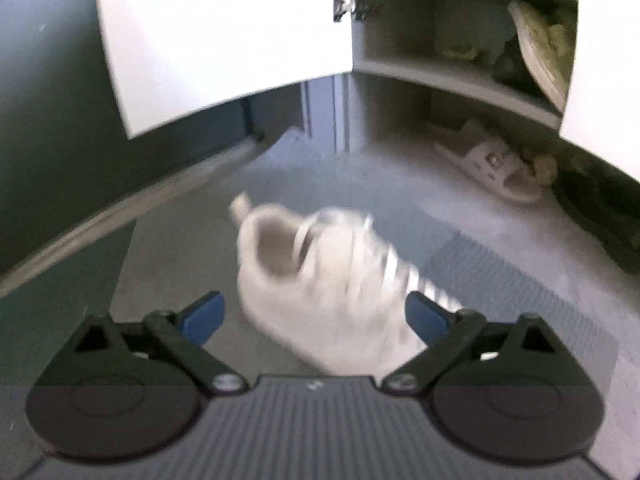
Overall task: Organize scattered shoes
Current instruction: 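Grasp the second white sneaker's heel with the left tool, then lift the second sneaker with the left tool, carry it and open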
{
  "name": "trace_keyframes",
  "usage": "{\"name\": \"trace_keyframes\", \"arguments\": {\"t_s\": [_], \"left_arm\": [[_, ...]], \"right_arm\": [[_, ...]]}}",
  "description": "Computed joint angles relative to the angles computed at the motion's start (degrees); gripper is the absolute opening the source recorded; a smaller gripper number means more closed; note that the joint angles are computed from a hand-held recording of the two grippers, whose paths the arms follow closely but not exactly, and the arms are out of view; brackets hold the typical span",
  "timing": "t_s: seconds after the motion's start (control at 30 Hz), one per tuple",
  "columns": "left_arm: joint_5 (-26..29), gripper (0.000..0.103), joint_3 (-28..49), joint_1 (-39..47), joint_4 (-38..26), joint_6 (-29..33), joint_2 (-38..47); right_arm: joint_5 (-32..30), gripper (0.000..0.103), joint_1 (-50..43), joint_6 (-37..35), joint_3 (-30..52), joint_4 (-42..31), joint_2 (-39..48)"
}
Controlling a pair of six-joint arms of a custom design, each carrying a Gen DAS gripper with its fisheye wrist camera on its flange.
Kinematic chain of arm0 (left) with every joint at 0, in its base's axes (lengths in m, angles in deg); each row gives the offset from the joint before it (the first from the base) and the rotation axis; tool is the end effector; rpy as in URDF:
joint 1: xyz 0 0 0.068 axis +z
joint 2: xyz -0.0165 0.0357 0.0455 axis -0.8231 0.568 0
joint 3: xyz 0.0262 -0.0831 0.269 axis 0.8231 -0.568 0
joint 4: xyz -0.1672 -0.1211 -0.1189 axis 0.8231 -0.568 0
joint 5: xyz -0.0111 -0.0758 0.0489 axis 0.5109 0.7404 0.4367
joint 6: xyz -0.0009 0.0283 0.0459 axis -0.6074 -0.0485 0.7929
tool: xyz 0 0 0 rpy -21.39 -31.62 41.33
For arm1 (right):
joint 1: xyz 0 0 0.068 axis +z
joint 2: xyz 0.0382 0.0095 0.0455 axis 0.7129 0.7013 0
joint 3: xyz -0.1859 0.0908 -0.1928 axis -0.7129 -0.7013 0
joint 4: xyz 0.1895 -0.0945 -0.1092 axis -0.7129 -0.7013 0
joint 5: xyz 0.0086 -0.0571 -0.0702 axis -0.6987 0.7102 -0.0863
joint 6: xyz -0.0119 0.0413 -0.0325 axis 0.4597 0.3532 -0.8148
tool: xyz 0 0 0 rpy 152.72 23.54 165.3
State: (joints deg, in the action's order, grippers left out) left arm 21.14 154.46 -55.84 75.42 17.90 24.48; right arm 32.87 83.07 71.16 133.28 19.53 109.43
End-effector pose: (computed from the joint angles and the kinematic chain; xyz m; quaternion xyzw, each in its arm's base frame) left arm 0.3842 0.0014 0.2393 0.0109 0.9001 0.0700 0.4299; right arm 0.1674 0.1306 0.2699 -0.0195 0.9120 0.2601 0.3166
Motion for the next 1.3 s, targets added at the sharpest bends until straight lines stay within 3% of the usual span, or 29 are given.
{"name": "trace_keyframes", "arguments": {"t_s": [0.1, 0.2, 0.3, 0.43, 0.53, 0.6, 0.63, 0.73, 0.93, 1.1, 1.3], "left_arm": [[-3.86, 0.098, 5.89, -1.81, 3.15, -3.44, 6.12], [-4.29, 0.098, 11.79, -2.19, 0.04, -4.24, 9.93], [-5.64, 0.098, 19.97, -2.55, -6.34, -1.96, 15.48], [2.73, 0.103, 28.99, -0.28, -17.75, 0.06, 21.10], [2.17, 0.103, 33.41, -0.75, -24.16, 1.16, 24.32], [3.47, 0.102, 33.47, -1.20, -25.59, 0.05, 24.70], [0.98, 0.100, 32.47, -2.35, -24.69, 0.89, 24.45], [-3.96, 0.079, 31.72, -4.90, -24.56, 1.55, 23.85], [-10.34, 0.068, 32.09, -8.01, -28.35, -2.25, 22.21], [-10.80, 0.066, 19.69, -9.33, -27.09, -8.10, 13.18], [-9.02, 0.065, 7.57, -10.79, -31.66, -17.77, 2.36]], "right_arm": [[-1.54, 0.037, -2.22, -0.34, 0.04, 1.57, 2.44], [-4.06, 0.037, -3.66, 0.27, 0.27, 3.75, 5.36], [-6.70, 0.037, -4.49, -0.57, 0.40, 5.18, 6.97], [-9.26, 0.037, -7.19, -1.30, -0.65, 5.33, 6.08], [-10.43, 0.037, -10.07, -0.99, -1.64, 5.34, 5.01], [-11.46, 0.037, -12.86, -1.40, -2.12, 4.28, 4.03], [-11.57, 0.037, -13.43, -1.61, -2.18, 3.98, 3.76], [-12.34, 0.037, -15.43, -2.11, -2.76, 3.45, 2.77], [-14.75, 0.037, -17.31, -0.13, -4.35, 5.32, 1.37], [-15.54, 0.037, -18.30, 0.89, -5.33, 5.50, -0.75], [-15.12, 0.037, -17.04, 2.51, -6.39, 6.11, -3.24]]}}
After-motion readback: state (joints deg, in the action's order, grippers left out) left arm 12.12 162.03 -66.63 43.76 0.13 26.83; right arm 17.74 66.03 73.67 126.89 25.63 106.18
